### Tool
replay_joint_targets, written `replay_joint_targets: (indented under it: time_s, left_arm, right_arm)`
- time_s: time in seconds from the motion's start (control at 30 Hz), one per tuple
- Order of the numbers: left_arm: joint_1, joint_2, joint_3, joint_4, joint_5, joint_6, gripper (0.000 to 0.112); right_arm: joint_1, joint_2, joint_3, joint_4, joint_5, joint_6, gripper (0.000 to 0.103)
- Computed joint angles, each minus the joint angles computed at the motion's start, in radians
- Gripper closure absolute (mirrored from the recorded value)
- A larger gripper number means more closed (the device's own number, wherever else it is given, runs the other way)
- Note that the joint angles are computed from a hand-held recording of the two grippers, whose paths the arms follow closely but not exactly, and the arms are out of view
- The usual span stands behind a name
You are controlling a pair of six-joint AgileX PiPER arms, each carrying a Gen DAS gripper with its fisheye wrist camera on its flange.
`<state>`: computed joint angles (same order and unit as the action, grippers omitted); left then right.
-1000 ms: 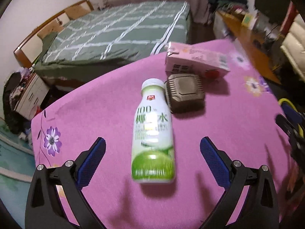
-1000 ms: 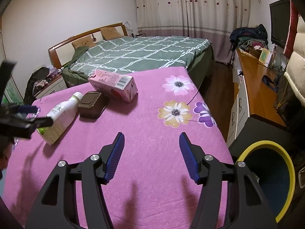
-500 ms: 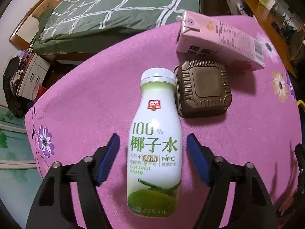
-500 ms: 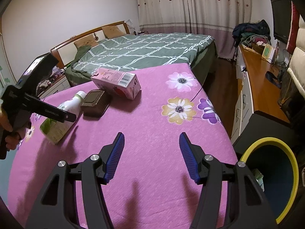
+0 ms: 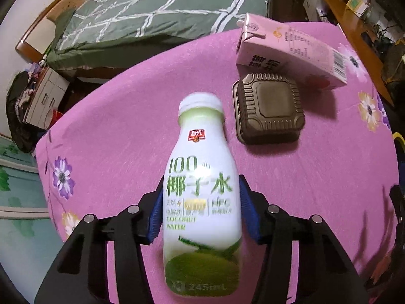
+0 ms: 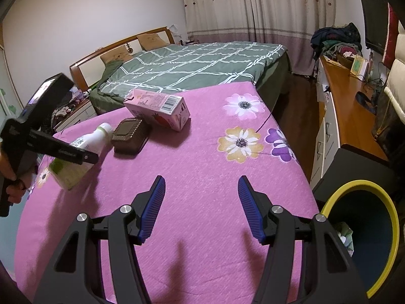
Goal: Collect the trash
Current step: 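Reach the left tool to the coconut water bottle and grasp it, then carry the coconut water bottle with the left tool into the yellow bin and release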
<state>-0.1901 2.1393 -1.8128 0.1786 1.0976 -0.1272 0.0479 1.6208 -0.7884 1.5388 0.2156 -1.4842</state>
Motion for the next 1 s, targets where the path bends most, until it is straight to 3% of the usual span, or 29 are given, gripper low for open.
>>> replay_joint_targets:
  time_s: [0.3,0.53,0.77,1.0]
  left_arm:
    - [-0.051,-0.269,0.301,0.013,-0.093,-0.022,0.061]
    - [-0.198,-0.403,0.376,0.022,-0.079,-0.072,0.061]
    - [-0.449,-0.388,0.269,0.051,-0.04,-0.152,0.061]
    - [-0.661,-0.164,-0.049,0.014,0.021,-0.159,0.061]
  right_arm:
    - [-0.065,-0.093,0.057,-0.02,0.073,0.004,0.046]
    - [-0.322,-0.32,0.216,-0.163,0.26,0.007,0.046]
    - [-0.766,-0.466,0.295,-0.312,0.48,-0.09,0.046]
    - [-1.167,-0.388,0.285,-0.38,0.635,-0.274,0.046]
